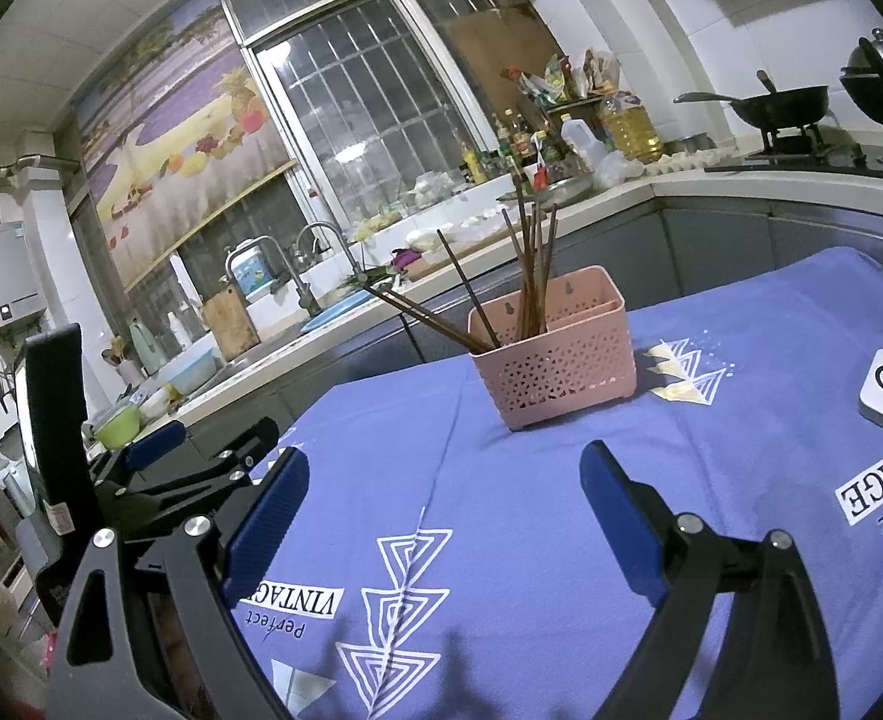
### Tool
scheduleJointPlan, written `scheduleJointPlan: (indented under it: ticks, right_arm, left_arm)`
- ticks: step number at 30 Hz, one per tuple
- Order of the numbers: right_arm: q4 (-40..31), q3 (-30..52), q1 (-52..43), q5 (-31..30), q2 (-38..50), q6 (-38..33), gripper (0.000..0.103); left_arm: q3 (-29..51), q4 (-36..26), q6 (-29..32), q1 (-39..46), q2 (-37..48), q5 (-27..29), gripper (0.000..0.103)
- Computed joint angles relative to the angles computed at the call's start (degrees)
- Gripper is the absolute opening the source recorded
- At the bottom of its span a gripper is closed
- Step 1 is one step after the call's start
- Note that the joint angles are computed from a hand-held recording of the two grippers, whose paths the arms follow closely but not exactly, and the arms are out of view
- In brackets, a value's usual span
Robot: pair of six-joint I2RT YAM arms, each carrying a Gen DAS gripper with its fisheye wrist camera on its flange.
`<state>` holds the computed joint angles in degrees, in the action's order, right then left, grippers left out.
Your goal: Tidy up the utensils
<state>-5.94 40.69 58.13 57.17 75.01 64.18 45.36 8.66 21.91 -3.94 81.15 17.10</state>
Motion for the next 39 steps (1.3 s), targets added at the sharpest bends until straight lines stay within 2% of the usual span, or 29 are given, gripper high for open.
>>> scheduleJointPlan:
  ticks: [39]
  right_arm:
    - [-0.64, 0.82, 0.93, 1.25, 1.46, 2.08, 0.091]
  left_arm:
    - [1.56, -2.89, 0.96, 0.76, 1.74, 1.42, 0.097]
